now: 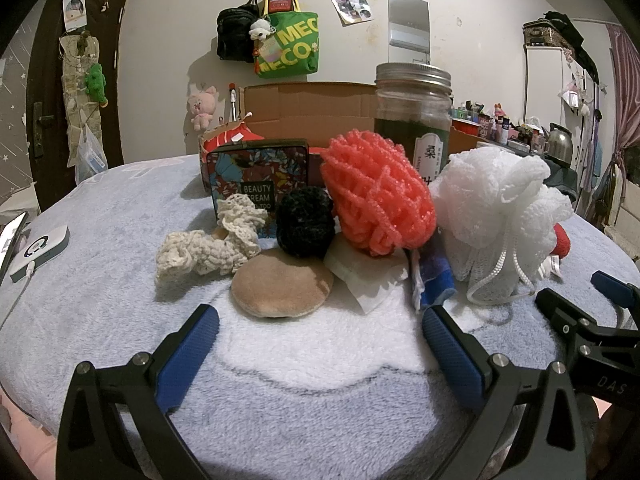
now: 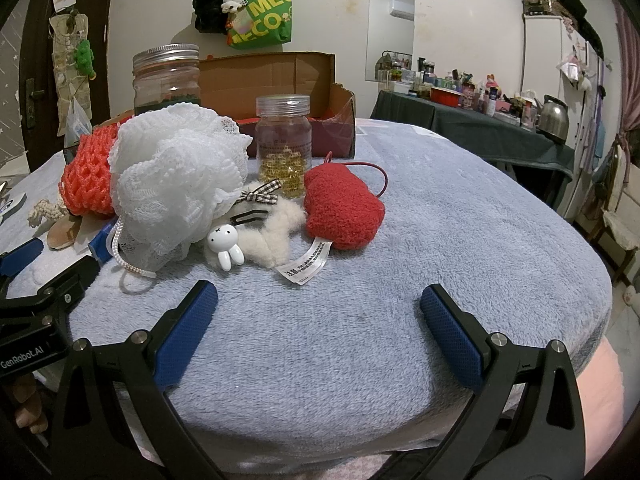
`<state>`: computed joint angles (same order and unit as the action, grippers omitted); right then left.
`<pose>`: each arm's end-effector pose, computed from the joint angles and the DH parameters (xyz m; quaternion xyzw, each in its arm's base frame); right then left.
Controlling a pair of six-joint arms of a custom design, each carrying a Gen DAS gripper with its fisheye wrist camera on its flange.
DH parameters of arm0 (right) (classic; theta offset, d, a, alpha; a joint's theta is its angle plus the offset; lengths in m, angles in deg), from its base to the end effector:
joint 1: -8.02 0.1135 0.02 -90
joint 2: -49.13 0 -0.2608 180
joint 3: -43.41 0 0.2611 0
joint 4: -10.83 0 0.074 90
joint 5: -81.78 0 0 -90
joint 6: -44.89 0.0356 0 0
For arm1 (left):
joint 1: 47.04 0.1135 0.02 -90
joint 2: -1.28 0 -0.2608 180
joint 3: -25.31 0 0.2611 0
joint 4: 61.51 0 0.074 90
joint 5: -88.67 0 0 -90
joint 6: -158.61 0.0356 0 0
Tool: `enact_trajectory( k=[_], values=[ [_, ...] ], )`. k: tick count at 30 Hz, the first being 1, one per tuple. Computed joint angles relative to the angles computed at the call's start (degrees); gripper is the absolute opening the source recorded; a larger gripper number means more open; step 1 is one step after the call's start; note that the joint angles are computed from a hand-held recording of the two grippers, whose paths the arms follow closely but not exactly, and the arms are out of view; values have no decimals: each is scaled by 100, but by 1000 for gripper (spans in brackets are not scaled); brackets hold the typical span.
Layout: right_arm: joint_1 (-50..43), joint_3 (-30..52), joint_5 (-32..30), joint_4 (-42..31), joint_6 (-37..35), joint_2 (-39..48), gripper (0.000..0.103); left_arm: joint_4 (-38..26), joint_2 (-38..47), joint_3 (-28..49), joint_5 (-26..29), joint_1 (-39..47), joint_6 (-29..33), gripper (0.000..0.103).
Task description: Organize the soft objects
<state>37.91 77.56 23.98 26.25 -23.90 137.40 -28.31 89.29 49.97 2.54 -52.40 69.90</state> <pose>0.2231 0.1064 0.0975 0.0542 0.8727 -0.0462 0.4830 0.2216 -0.0232 0.0858 0.0671 0.8637 -0.0470 0.4972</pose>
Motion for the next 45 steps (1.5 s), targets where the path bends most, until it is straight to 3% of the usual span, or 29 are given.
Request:
enact_trajectory(
  k=[6, 13, 19, 22, 26, 29, 35, 37, 40, 42, 45],
  values=[
    [-14, 23, -33, -35, 10, 0, 103, -223, -117, 46, 115, 58, 13, 103],
    [-205, -5, -428, -490, -139, -647, 103, -1667, -948, 495, 768, 420, 221, 103],
    [-174, -70, -733, -803, -493, -1555, 103, -2382, -1608, 742, 1304, 612, 505, 103],
    [-316, 101, -1091, -947, -761, -1774, 103, -2851, -1607, 1111, 1639, 723, 591, 103],
    [-794, 549, -2188, -1056, -1098, -1480, 103, -3294, -1294, 1683, 1796, 735, 796, 103],
    [-955, 844, -2680, -1217, -1219, -1278, 103, -3481, -1054, 2011, 1809, 726, 835, 102],
    [-1253, 1352, -3489, -1258, -1492, -560, 103, -3610, -534, 2382, 1787, 672, 952, 88],
    [-1308, 1468, -3667, -1248, -1592, -384, 100, -3622, -400, 2441, 1742, 606, 1045, 83],
    [-1455, 1647, -4140, -1254, -1722, -112, 91, -3759, -191, 2561, 1849, 551, 1186, 65],
    [-1529, 1708, -4411, -1301, -1761, -17, 64, -3745, -197, 2527, 1915, 547, 1256, 55],
    [-1625, 1671, -4814, -1251, -1697, 12, 46, -3688, -252, 2444, 1976, 541, 1317, 47]
  ],
)
